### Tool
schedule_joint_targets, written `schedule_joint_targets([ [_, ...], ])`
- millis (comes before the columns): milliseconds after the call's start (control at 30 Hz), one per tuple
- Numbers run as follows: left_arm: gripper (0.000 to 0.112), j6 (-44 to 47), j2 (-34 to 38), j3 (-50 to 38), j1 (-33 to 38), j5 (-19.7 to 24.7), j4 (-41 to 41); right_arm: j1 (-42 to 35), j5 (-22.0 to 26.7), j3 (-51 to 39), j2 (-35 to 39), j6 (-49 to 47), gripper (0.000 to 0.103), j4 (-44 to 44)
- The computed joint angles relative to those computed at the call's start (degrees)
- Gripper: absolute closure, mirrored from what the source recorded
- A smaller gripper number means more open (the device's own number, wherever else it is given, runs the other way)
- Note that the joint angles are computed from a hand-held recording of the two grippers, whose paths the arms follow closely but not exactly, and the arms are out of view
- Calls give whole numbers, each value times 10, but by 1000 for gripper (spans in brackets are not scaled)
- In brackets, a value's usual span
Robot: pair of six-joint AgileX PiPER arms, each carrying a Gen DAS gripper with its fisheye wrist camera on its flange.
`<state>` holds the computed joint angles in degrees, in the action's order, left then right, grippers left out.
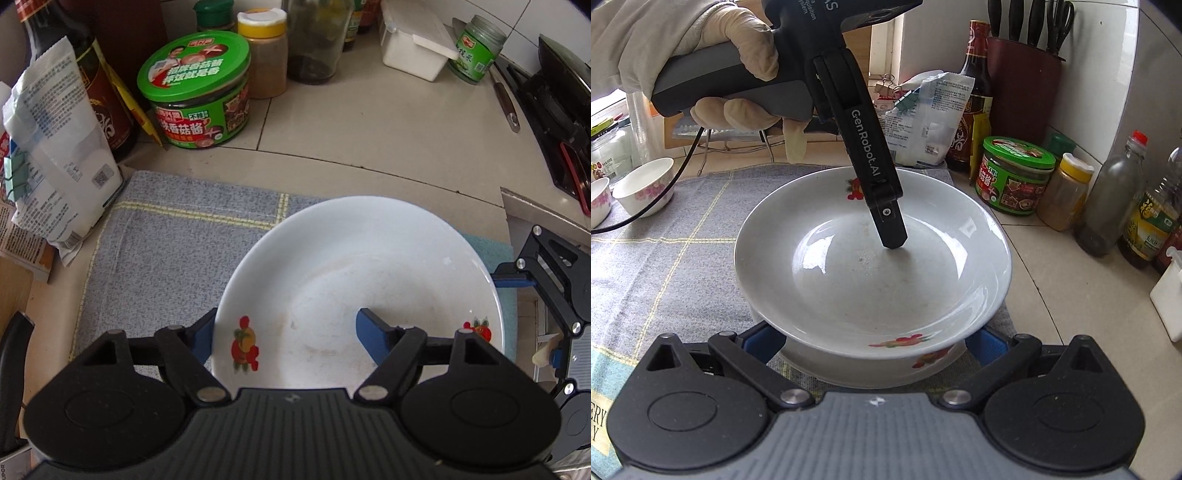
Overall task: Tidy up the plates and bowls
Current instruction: 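Lower the plate onto the stack and open both grippers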
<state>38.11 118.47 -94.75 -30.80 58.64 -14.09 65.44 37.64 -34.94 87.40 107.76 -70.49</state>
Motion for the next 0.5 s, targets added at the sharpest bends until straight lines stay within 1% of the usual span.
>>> schedule_joint_targets([
  [100, 36, -5, 0, 1, -2, -2, 4, -2, -4, 1, 0, 2, 0, -2],
  [233, 33, -8, -10, 22, -12, -27, 22, -8, -20, 7, 0, 23, 0, -11],
  [367, 33, -13, -8, 24, -14, -34, 33, -9, -18, 1, 4, 14, 0, -4],
  [500, 34, -20, -13, 40, -25, -53, 65, -7, -16, 2, 6, 19, 0, -7],
])
